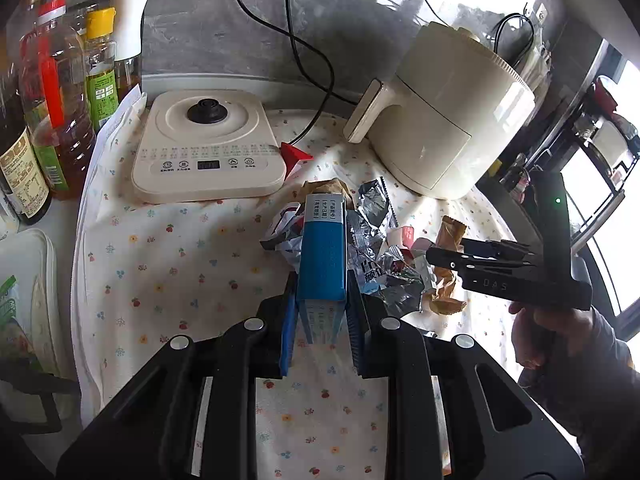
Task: Collect trash
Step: 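Grasp the blue medicine box with the left gripper while the right gripper grasps brown paper and red wrapper, then carry the medicine box and paper over the white bucket with both grippers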
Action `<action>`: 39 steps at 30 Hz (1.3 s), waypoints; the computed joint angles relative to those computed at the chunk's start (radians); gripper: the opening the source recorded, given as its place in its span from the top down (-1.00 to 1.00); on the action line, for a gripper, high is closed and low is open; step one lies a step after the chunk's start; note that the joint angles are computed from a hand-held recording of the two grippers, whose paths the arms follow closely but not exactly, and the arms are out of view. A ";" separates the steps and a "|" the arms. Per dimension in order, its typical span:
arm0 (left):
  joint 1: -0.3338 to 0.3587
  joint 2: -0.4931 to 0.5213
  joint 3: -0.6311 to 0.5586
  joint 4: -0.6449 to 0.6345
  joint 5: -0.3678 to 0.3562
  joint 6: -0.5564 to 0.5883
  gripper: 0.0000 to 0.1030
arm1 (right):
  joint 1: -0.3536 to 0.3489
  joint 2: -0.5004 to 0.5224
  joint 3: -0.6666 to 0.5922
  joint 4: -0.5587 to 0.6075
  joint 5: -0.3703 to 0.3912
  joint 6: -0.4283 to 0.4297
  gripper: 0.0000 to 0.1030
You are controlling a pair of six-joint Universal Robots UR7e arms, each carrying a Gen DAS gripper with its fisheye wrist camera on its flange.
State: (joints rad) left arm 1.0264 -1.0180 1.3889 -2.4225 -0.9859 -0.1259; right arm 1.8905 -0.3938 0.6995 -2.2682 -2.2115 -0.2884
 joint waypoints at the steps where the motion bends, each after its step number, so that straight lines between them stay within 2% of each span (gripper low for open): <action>1: 0.001 -0.001 0.001 -0.001 -0.002 0.002 0.57 | -0.003 0.005 -0.008 0.008 -0.001 0.006 0.17; 2: 0.001 -0.002 0.002 -0.002 -0.004 0.004 0.57 | -0.004 0.008 -0.013 0.011 0.000 0.010 0.21; 5: 0.002 -0.005 0.005 -0.005 -0.009 0.009 0.57 | -0.005 0.002 -0.007 0.001 0.014 0.009 0.54; 7: 0.001 -0.008 0.010 -0.011 -0.010 0.012 0.57 | -0.005 -0.014 0.016 -0.019 0.037 0.014 0.58; 14: -0.008 -0.026 0.032 -0.047 -0.011 0.027 0.57 | 0.006 -0.073 0.107 -0.098 0.072 0.001 0.62; 24: -0.036 -0.067 0.092 -0.126 0.013 0.035 0.57 | 0.005 -0.188 0.283 -0.199 0.056 0.019 0.62; 32: -0.083 -0.082 0.140 -0.133 0.013 0.011 0.57 | -0.007 -0.355 0.533 -0.314 0.053 0.049 0.62; 39: -0.143 -0.048 0.149 -0.104 -0.041 0.025 0.57 | -0.021 -0.528 0.758 -0.410 0.023 0.098 0.62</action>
State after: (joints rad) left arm 0.8832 -1.0664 1.5383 -2.5264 -1.0265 -0.1010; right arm 1.8693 -0.9214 1.4572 -2.6782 -2.1890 -0.1900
